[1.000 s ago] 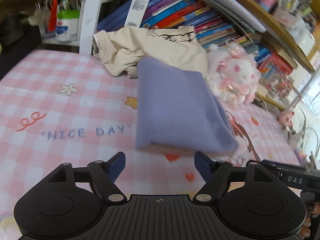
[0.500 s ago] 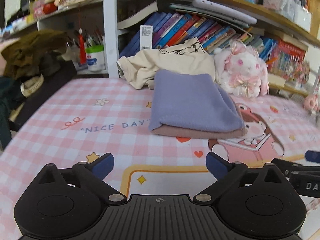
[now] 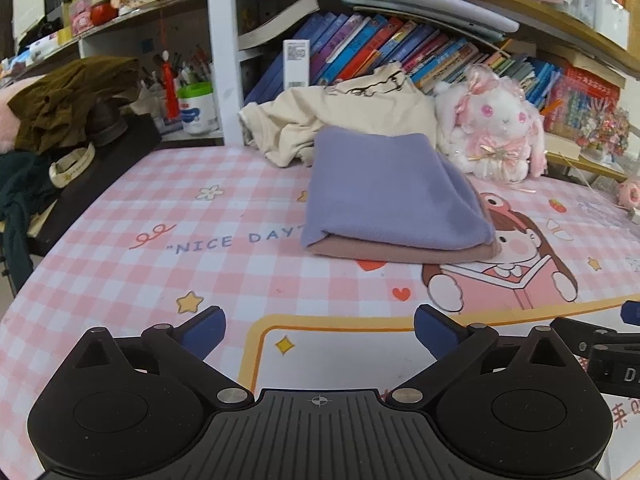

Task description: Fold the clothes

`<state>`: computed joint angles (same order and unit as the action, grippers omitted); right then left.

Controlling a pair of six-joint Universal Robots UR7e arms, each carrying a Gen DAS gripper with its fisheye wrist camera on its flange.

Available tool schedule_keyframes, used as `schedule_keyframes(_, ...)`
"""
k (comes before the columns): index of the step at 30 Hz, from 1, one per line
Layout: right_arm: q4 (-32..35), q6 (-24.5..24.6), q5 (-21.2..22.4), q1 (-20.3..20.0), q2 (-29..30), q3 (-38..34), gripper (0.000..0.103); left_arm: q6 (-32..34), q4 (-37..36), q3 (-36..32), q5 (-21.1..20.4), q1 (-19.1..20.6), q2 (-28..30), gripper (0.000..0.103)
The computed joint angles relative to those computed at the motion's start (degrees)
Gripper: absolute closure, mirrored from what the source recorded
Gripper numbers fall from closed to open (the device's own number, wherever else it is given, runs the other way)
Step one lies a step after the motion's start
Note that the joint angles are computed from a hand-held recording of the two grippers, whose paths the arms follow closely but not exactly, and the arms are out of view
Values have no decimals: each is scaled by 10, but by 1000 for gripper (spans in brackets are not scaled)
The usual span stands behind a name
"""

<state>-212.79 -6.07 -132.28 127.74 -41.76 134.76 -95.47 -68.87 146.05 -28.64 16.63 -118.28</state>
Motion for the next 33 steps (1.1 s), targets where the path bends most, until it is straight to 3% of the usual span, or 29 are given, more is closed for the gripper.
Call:
schedule_keyframes(17, 21, 15, -8, -5, -4, -2, 4, 36, -30, -4, -2, 18, 17, 0)
schedule_keyframes(33, 30, 19, -11, -1, -6, 0, 4, 20, -10, -8, -9, 12, 21, 0)
